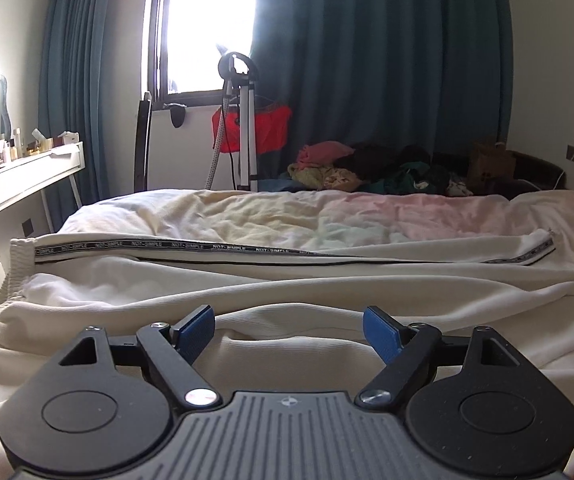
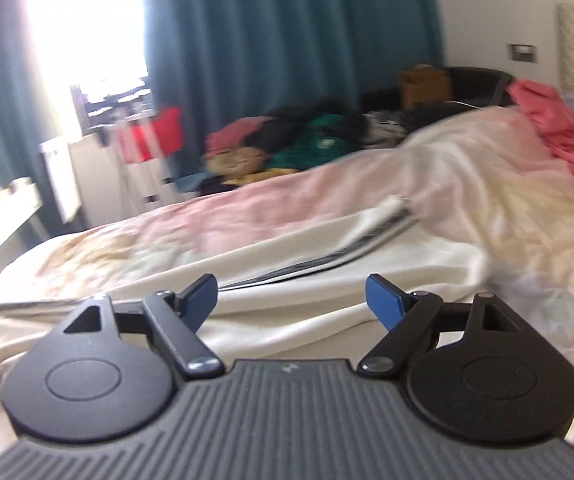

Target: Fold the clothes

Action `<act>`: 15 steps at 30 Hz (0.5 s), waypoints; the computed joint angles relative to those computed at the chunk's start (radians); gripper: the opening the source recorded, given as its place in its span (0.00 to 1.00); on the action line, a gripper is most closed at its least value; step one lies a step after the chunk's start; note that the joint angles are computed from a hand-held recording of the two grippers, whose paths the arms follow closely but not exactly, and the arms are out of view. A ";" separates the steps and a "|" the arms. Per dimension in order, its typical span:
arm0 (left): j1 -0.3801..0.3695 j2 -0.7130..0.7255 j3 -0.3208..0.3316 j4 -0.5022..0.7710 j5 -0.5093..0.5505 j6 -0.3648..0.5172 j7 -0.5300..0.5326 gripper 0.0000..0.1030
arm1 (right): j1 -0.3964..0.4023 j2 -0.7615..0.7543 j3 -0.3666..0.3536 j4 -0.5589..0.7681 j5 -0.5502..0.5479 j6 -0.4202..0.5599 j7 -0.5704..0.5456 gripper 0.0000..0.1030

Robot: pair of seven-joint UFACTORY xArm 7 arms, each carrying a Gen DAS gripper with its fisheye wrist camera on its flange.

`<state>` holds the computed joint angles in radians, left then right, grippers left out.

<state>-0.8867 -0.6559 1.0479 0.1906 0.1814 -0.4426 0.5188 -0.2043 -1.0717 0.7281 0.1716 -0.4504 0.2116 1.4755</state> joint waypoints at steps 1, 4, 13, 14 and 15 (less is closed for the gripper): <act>0.045 -0.026 -0.028 -0.015 0.005 0.017 0.004 0.81 | 0.033 0.000 0.003 0.010 0.010 0.023 0.004 0.80; 0.166 -0.113 -0.104 -0.056 -0.006 0.081 0.027 0.81 | 0.109 -0.003 0.030 0.042 0.022 0.089 0.028 0.80; 0.356 -0.259 -0.229 -0.121 -0.112 0.243 0.088 0.82 | 0.193 0.007 0.054 0.050 -0.017 0.108 0.076 0.80; 0.362 -0.245 -0.244 -0.123 -0.126 0.234 0.092 0.82 | 0.191 0.008 0.054 0.049 -0.023 0.106 0.079 0.80; 0.368 -0.231 -0.259 -0.125 -0.140 0.224 0.096 0.82 | 0.187 0.009 0.056 0.048 -0.028 0.103 0.083 0.80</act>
